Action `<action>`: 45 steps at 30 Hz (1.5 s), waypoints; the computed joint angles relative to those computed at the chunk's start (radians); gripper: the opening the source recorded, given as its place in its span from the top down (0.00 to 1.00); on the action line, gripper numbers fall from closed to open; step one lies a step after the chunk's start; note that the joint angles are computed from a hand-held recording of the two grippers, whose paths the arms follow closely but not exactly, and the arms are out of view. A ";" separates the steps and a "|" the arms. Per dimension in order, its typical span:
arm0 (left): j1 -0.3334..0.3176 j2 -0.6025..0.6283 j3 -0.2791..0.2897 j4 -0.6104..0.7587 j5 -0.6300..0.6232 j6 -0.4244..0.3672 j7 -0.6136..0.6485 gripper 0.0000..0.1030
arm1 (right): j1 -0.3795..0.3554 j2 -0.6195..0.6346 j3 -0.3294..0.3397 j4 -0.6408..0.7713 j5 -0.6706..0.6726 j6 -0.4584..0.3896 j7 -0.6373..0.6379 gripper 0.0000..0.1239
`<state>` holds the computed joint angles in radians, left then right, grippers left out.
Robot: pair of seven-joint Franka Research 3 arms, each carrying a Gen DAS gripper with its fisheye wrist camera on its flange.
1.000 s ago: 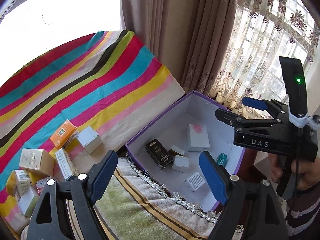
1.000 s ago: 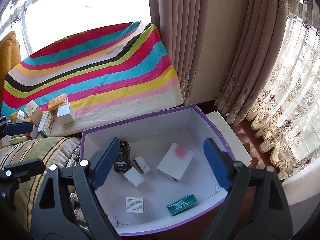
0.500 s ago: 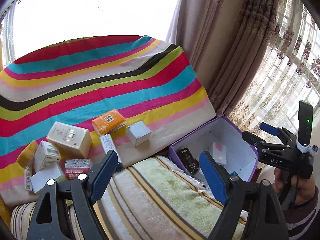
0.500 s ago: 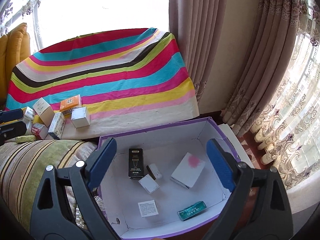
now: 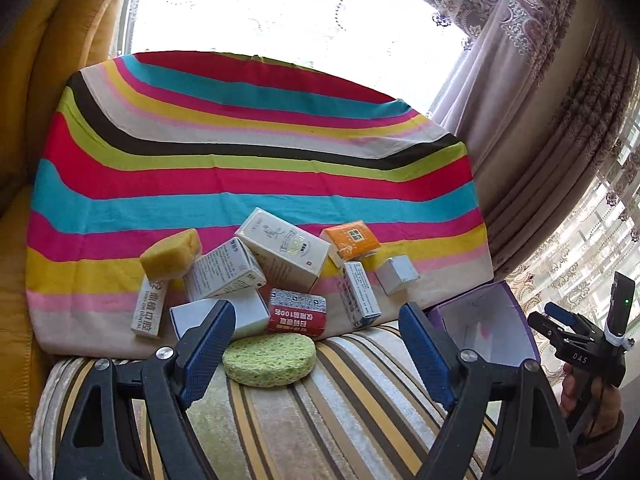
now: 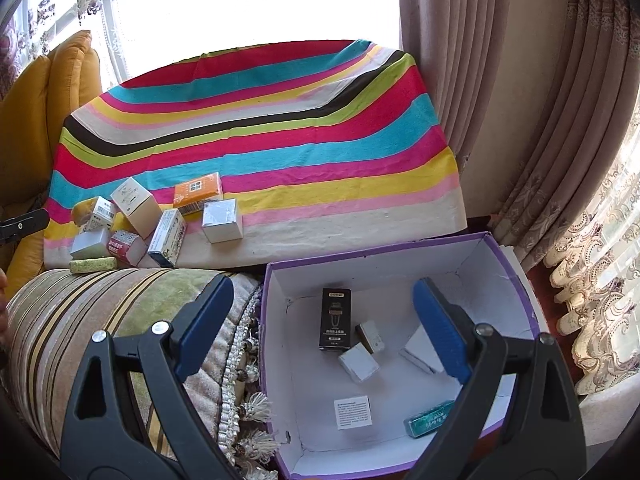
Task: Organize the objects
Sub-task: 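Move both open grippers back toward the boxes on the cloth, then grasp the yellow sponge with the left gripper while the right grasps the white cube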
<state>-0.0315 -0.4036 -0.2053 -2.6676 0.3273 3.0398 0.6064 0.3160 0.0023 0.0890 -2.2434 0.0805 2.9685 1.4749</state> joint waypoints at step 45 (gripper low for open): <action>0.094 0.303 0.145 0.170 -0.207 -0.112 0.212 0.17 | 0.157 0.531 -0.005 0.660 0.024 -0.352 -0.116 0.25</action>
